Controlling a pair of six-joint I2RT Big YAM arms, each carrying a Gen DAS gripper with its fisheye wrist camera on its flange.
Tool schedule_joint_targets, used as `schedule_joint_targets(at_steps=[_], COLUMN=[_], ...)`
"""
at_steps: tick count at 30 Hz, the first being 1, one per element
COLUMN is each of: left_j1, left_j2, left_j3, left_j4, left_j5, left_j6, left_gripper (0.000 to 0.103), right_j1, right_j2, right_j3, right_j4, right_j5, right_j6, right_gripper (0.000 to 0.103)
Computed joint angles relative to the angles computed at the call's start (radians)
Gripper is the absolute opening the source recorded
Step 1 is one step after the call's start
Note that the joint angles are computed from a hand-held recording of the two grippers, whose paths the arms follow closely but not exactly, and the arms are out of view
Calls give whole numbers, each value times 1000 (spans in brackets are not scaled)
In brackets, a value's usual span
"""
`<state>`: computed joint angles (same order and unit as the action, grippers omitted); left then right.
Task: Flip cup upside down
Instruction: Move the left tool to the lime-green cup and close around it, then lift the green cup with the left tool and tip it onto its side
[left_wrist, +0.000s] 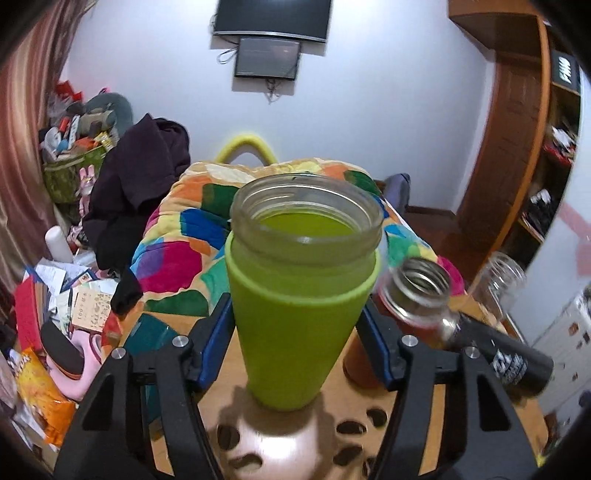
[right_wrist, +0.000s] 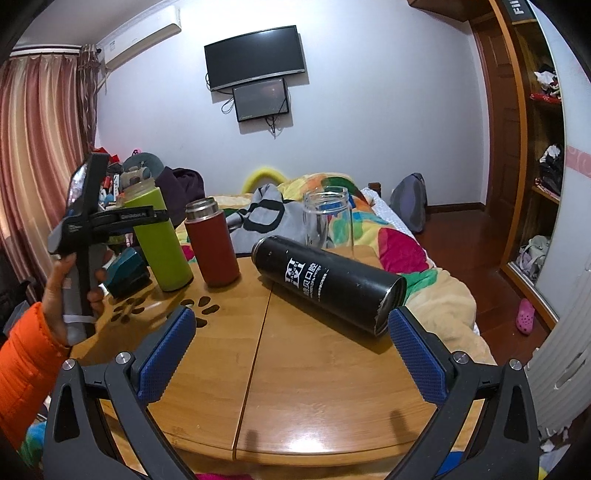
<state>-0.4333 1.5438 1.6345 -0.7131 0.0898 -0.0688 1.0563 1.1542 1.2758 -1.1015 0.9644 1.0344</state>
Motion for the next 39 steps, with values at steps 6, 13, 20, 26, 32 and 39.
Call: schedule_joint_targets(at_steps=[6,13,20,26,32,39], left_j1=[-13,-55,-85,-78,-48,-5], left_j2=[-101,-233,-298,-287,-280,-244], left_j3=[-77,-172,-210,-203,-200,-183], left_j4=[-58,-110,-184,-225,-243,-239], left_j5=[57,153,318,436,523,604], left_j6=[90,178,186,163,137,97], left_gripper=[63,63,63,63,63,63], right_j1=[-8,3,4,-14,-40,-39], right_j2=[0,10,28,54,58,99], right_j3=[-32,-76,-103,-108,-118,-77], right_j4=[105,281,417,476,518,471], right_j5=[-43,-127,-257,-331,-410,-403], right_j6=[-84,-259,-342,-396,-416,-426], right_gripper=[103,103,103,103,83,69])
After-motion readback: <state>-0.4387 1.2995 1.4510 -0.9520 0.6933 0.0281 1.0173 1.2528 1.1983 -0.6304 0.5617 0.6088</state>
